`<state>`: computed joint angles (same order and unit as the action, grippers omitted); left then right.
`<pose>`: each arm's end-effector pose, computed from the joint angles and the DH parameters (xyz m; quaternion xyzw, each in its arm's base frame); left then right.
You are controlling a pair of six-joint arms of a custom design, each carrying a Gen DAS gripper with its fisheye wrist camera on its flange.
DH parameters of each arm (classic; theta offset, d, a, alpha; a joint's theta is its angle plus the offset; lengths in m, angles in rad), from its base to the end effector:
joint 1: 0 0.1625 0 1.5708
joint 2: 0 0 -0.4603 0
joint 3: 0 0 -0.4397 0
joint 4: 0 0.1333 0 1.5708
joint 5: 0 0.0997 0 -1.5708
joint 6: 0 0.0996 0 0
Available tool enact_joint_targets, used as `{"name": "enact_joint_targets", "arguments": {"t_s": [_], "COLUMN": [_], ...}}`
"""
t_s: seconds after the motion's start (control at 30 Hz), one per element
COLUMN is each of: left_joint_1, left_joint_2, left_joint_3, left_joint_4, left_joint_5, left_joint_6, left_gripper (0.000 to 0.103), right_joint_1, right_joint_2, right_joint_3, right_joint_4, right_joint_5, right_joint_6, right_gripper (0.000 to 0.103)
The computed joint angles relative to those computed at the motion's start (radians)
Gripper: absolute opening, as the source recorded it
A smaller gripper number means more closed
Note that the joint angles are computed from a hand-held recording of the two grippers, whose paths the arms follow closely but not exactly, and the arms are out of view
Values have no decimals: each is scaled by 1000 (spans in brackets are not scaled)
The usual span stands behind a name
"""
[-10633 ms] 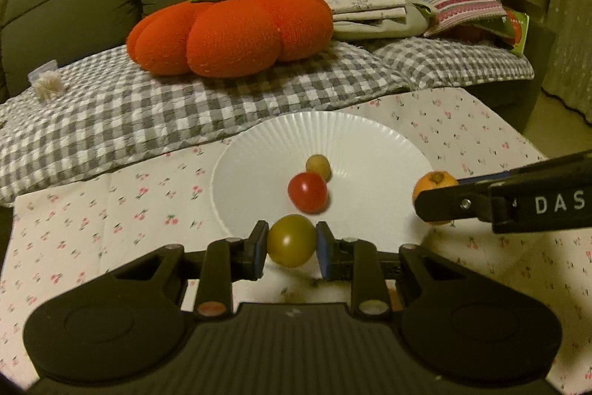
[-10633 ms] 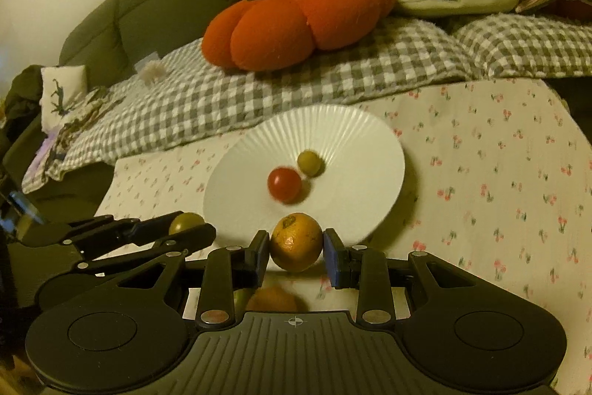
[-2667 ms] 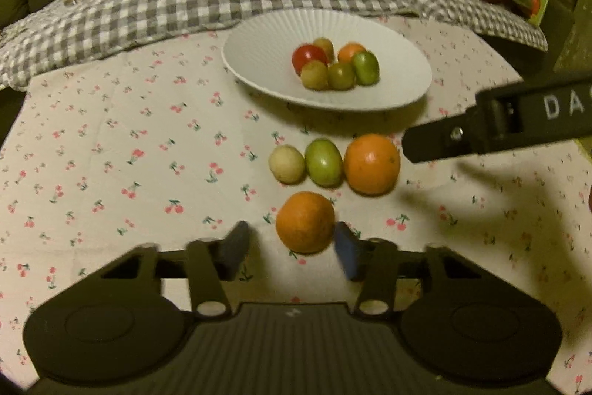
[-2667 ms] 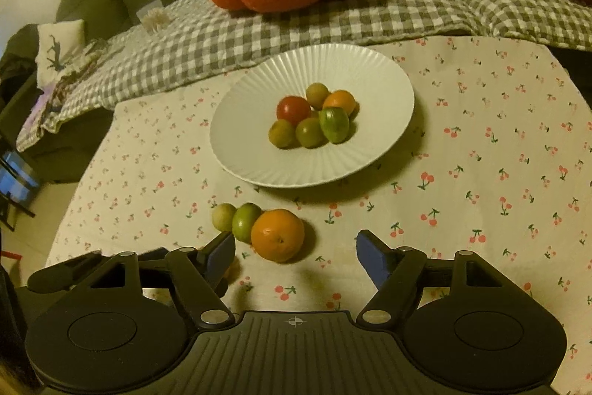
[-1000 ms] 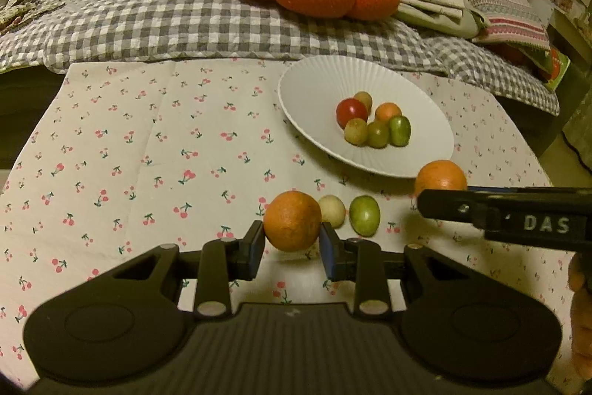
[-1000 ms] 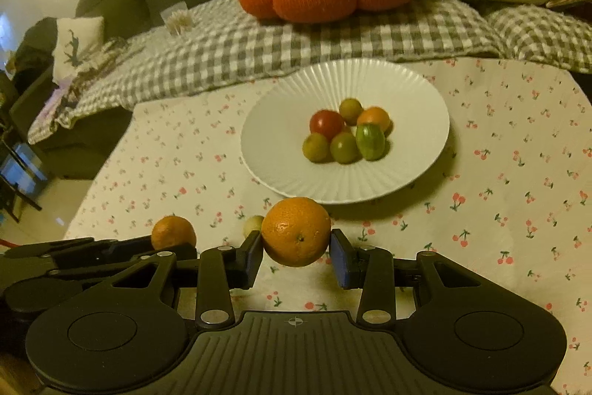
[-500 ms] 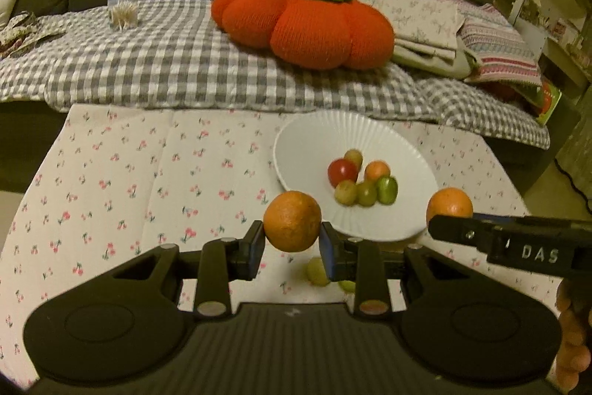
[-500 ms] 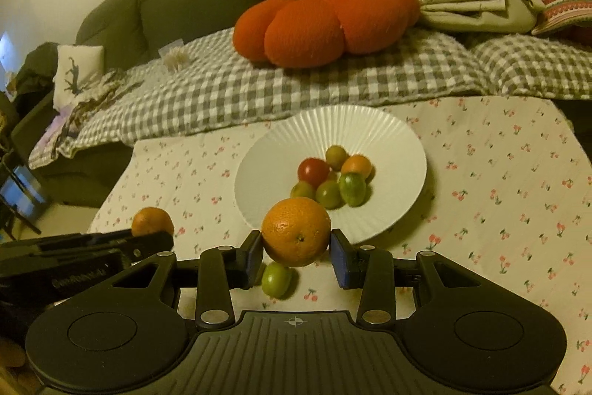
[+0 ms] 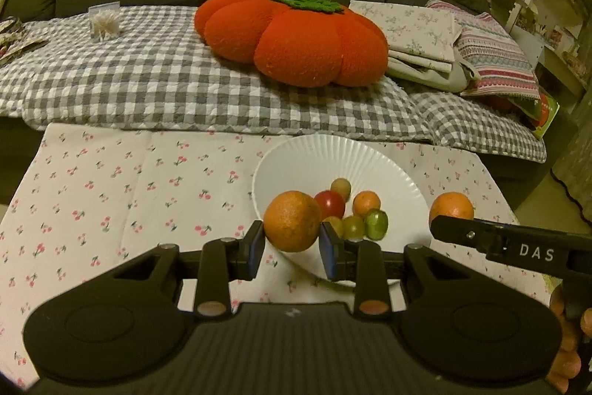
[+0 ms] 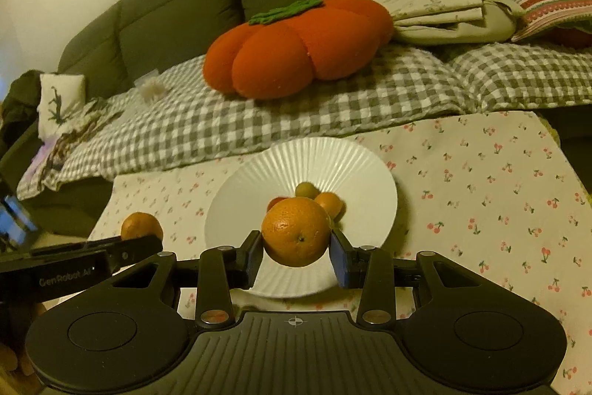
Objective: Organize fruits
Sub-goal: 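Carry both oranges up and over the white plate, then lower both oranges onto the plate and open both tools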
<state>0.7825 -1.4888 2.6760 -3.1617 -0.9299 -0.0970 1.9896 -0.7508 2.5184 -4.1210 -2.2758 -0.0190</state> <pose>-0.0947 -0.3661 0.1793 0.2556 0.8962 -0.3041 0.1974 0.2152 -0.3144 0.0618 0.0599 -0.8755 0.4142 0.2417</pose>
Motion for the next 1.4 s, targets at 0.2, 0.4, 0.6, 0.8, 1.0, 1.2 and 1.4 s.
{"name": "enact_joint_targets", "arguments": {"t_s": [0.2, 0.4, 0.6, 0.8, 1.0, 1.2, 1.4], "left_joint_1": [46, 76, 105, 122, 127, 131, 122], "left_joint_2": [129, 245, 322, 350, 316, 227, 156], "left_joint_3": [-21, -35, -54, -62, -62, -66, -52], "left_joint_4": [-145, -250, -300, -332, -317, -252, -182], "left_joint_5": [-29, -63, -72, -93, -104, -112, -88], "left_joint_6": [116, 213, 254, 274, 254, 175, 121], "left_gripper": [30, 30, 30, 32, 40, 40, 40], "right_joint_1": [-38, -80, -112, -126, -121, -99, -67], "right_joint_2": [10, 29, 40, 42, 39, 12, -1], "right_joint_3": [-19, -43, -53, -62, -55, -39, -24], "right_joint_4": [12, 44, 84, 123, 60, 38, 29], "right_joint_5": [26, 36, 51, 54, 58, 49, 19], "right_joint_6": [-18, -29, -27, 1, 10, 17, 18], "right_gripper": [38, 38, 38, 40, 58, 58, 59]}}
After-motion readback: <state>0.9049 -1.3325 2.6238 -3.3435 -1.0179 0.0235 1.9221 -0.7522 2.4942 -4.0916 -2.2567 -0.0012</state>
